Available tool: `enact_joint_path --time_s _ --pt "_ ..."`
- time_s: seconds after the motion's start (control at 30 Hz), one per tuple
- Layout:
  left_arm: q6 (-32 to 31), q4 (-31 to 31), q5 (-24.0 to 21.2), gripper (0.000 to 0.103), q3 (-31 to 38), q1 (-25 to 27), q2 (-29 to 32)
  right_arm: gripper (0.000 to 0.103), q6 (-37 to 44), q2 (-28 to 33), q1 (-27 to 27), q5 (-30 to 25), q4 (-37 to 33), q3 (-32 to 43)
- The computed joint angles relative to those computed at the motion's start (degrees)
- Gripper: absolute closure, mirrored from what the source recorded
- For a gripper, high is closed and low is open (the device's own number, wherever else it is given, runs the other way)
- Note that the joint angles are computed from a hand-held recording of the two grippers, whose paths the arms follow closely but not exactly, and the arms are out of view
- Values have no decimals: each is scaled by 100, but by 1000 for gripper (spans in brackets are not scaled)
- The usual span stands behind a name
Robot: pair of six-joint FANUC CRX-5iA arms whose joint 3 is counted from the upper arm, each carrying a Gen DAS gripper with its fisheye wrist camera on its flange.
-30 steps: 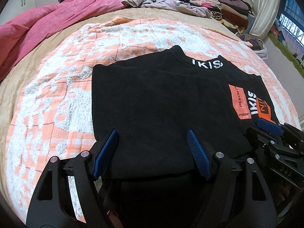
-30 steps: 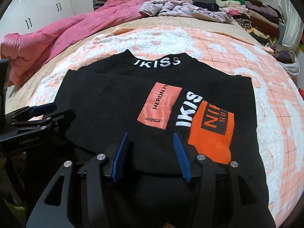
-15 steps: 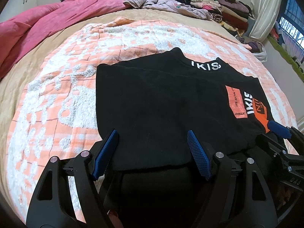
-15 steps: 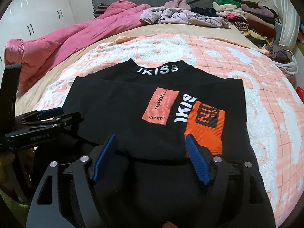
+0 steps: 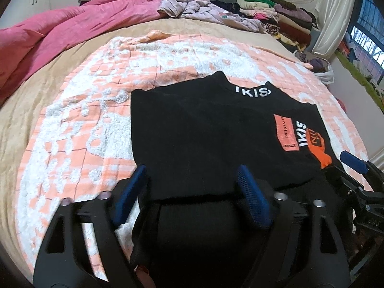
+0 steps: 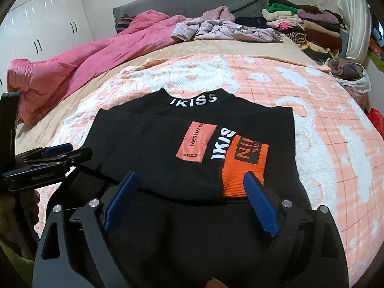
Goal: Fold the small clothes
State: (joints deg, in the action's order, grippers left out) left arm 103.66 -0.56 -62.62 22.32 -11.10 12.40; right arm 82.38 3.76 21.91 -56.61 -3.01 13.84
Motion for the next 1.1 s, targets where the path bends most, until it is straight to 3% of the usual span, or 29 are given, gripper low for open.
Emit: enact_joint_path --time_s 0.17,0.23,1.1 --pt "31 -103 -21 19 1 -45 -101 9 -120 -100 17 74 122 -86" --pt "63 -151 -10 11 -10 -63 -151 9 -127 -149 11 99 117 -114" --pt "237 -432 64 10 -399 -149 -707 7 -481 -783 25 379 452 -633"
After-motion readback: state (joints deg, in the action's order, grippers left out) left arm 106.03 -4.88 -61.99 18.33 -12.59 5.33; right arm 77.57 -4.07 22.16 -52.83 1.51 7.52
